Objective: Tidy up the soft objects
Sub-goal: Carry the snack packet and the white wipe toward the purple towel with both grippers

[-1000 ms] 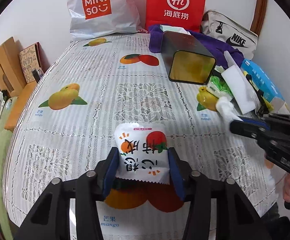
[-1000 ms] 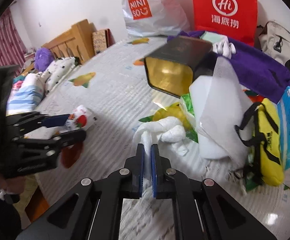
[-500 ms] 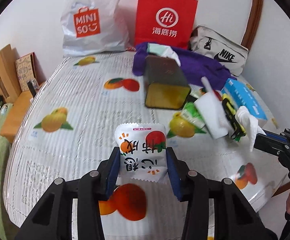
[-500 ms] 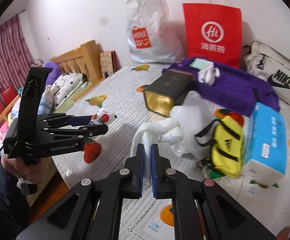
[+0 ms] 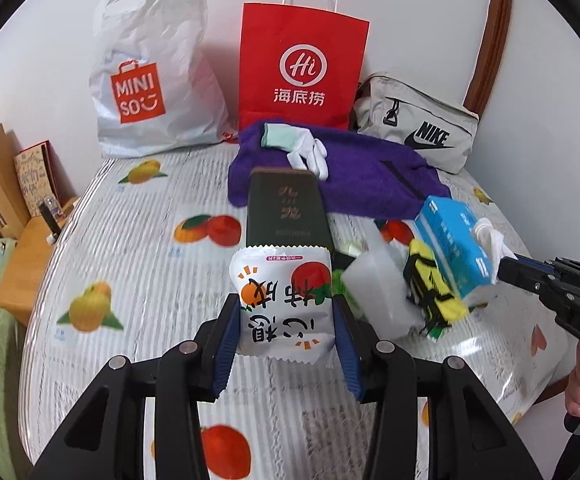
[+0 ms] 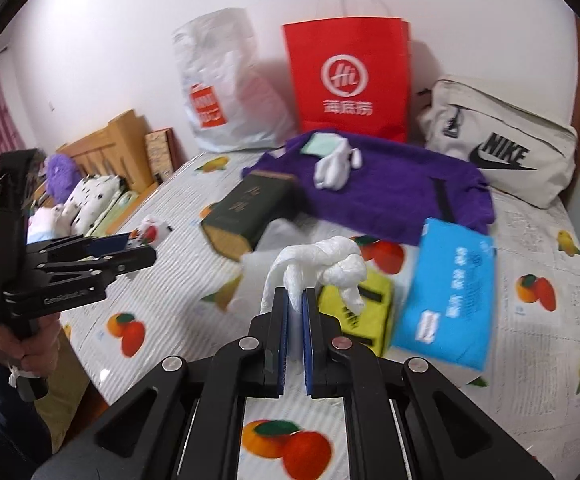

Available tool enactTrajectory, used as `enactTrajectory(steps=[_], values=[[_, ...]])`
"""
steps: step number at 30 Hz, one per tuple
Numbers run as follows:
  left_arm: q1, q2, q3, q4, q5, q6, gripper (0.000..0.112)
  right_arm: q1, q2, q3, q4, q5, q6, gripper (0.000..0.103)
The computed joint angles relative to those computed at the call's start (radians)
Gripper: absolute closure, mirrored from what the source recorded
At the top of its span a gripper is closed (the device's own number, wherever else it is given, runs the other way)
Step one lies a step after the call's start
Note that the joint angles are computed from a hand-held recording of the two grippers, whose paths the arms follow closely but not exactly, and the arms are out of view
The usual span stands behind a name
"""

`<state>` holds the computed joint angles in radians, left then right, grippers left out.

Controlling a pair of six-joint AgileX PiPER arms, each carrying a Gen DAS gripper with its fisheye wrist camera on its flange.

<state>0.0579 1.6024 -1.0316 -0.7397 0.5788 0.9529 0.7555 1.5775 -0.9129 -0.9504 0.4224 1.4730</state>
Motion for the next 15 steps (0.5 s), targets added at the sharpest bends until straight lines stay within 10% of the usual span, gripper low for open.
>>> enactTrajectory(steps=[15], values=[[-0.12,0.173,-0.309,0.19,0.051,-0.265,0.07,-0.236,0.016,-0.083,0.239,-0.079,-0.364,0.096]])
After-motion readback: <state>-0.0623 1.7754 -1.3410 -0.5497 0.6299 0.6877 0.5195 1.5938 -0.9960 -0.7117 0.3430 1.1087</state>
